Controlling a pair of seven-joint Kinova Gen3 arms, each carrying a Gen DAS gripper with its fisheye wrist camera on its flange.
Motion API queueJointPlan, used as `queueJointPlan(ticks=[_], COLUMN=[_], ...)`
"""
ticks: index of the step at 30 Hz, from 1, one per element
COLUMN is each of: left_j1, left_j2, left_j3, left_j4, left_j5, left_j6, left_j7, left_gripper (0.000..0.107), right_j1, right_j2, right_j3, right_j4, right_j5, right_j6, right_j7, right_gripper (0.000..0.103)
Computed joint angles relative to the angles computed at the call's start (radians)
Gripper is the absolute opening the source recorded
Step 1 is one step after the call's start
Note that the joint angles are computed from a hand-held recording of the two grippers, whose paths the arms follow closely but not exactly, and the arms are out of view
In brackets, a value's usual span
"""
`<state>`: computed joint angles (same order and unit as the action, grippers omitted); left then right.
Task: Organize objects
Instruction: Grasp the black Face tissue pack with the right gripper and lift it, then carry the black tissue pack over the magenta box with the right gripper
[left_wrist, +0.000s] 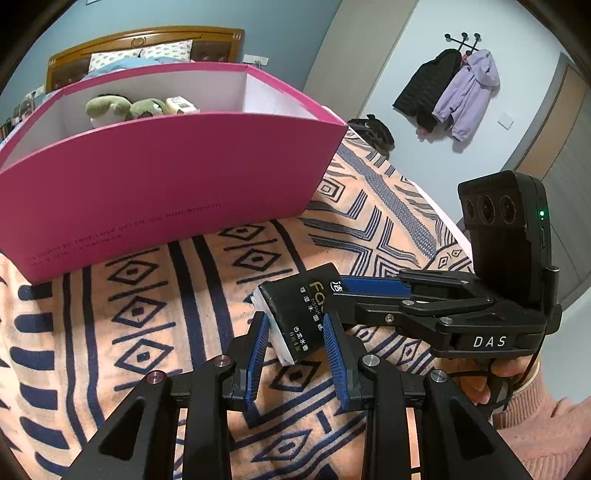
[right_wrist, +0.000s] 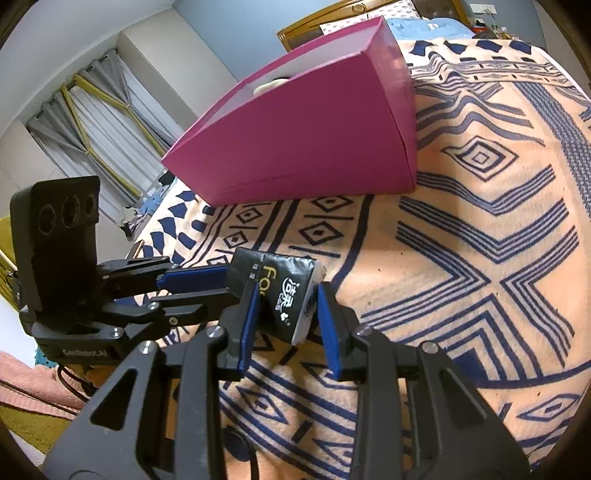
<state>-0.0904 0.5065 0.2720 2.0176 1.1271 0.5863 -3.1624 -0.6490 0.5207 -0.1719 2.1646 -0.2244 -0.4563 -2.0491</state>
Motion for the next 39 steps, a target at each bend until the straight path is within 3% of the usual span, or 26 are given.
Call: queueJointPlan(ticks=[9,39], left_j1=[-0.009,0.043], left_j2=[-0.029,-0.088], left_j3=[-0.007,-0.102], left_j4=[0.019,0.03], left_j5=[0.051,0.193], left_j6=[0.022,0.097], left_j7=[-0.065,-0.189], left_gripper=[0.031,0.031], right_j1=[-0.073,-0.138], right_j2=[-0.033,-0.096], right_j3=[0.054,0.098], right_j4=[0.006,-0.008], right_j5=[-0.087,-0.279], right_j6=[-0.006,-0.006], right_j7=[0.074,0.295], right_gripper=[0.035,0.035])
